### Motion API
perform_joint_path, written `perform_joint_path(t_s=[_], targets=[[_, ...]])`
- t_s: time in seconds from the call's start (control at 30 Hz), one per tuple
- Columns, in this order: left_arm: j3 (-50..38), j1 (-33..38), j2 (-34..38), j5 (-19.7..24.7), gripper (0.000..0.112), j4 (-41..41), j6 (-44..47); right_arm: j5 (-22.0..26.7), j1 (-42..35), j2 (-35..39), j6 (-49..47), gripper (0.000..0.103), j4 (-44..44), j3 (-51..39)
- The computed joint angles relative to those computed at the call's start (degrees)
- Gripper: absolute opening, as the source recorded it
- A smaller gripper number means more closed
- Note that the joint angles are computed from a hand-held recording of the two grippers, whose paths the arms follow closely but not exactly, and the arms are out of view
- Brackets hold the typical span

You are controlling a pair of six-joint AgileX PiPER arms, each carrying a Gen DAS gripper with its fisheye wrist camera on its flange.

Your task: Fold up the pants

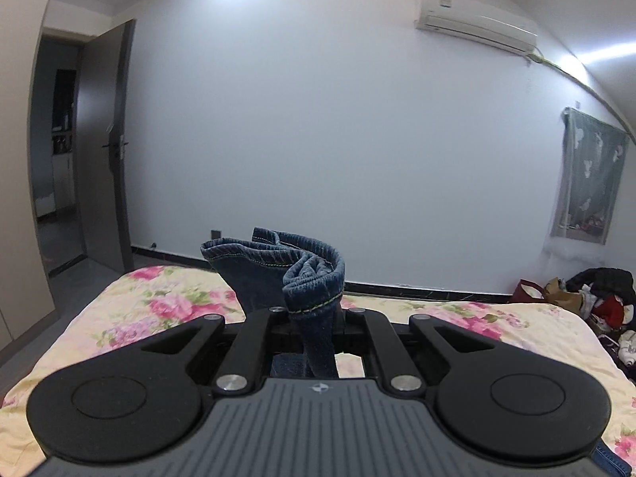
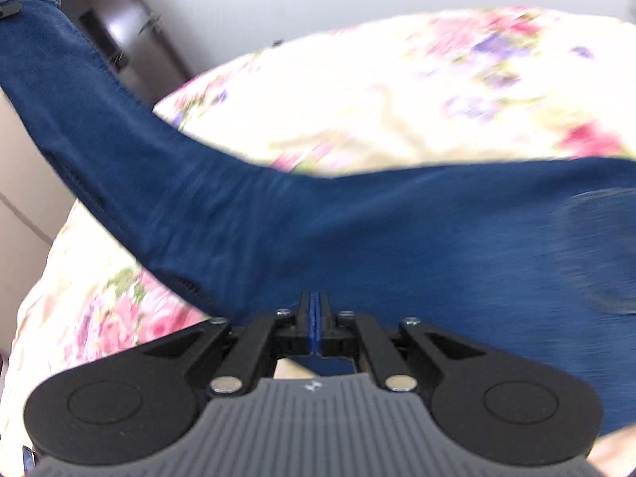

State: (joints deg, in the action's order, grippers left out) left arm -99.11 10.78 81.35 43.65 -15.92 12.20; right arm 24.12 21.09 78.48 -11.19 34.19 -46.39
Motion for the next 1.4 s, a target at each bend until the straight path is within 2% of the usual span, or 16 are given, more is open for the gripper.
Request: perform_joint_path(t_s=[0.1, 0.17, 0.23, 0.33, 0.43, 0.5, 0.57, 0.73, 0.87, 0.97, 1.03, 1.07, 1.1, 1.13, 1.2, 1.4], targets=[[-4.0, -15.7, 1.8, 0.4, 0.008, 17.2, -13.9, 4.8, -9.9, -8.1, -6.2, 0.000, 0.5, 3.6], [-7.7, -25.7, 5.0, 2.7, 0.008, 28.2, -22.6, 11.8, -20.6, -11.8, -16.7, 0.000, 6.6, 4.6], [-12.1, -34.1, 9.6, 4.9, 0.008, 35.5, -28.1, 18.0, -32.0, -15.3, -25.5, 0.000, 11.1, 6.1], [-18.6, -42.8, 17.9, 7.3, 0.008, 40.9, -32.9, 27.1, -49.2, -15.9, -37.0, 0.000, 15.5, 6.0], [-26.8, -50.1, 28.4, 10.0, 0.008, 43.6, -35.6, 37.0, -66.4, -11.1, -48.8, 0.000, 17.9, 3.2], [-28.2, -54.6, 34.0, 10.1, 0.008, 44.6, -37.1, 39.5, -73.8, -7.0, -54.4, 0.000, 18.0, 2.1], [-27.9, -58.7, 38.8, 9.8, 0.008, 45.3, -38.0, 39.3, -77.8, -3.3, -57.0, 0.000, 17.4, 1.4], [-27.2, -64.8, 47.9, 11.1, 0.008, 37.3, -35.1, 35.3, -82.3, 3.9, -60.9, 0.000, 15.0, 1.2], [-20.8, -65.6, 46.4, 10.7, 0.009, 29.2, -30.3, 33.9, -83.7, 6.8, -63.0, 0.000, 14.1, 1.5], [-21.3, -62.9, 46.8, 11.6, 0.020, 18.9, -24.1, 33.2, -83.3, 7.2, -64.0, 0.000, 14.6, 2.3], [-19.9, -61.4, 45.9, 11.1, 0.039, 12.8, -19.4, 32.9, -82.7, 7.0, -63.7, 0.000, 14.7, 2.5], [-19.1, -60.0, 45.2, 11.0, 0.058, 7.5, -16.2, 32.9, -82.4, 6.6, -63.2, 0.000, 14.7, 2.6], [-18.6, -58.4, 44.8, 11.5, 0.066, 2.3, -13.4, 33.0, -82.0, 6.4, -62.9, 0.000, 14.8, 2.5], [-18.1, -57.5, 44.3, 11.5, 0.065, -1.0, -11.8, 33.4, -81.8, 6.0, -62.5, 0.000, 14.9, 2.3], [-16.7, -56.9, 42.7, 10.8, 0.066, -1.5, -11.7, 34.7, -81.6, 4.8, -61.5, 0.000, 15.3, 2.0], [-4.7, -52.8, 34.0, 4.5, 0.066, 5.4, -12.4, 37.6, -81.0, 0.6, -59.1, 0.003, 17.1, 1.4]])
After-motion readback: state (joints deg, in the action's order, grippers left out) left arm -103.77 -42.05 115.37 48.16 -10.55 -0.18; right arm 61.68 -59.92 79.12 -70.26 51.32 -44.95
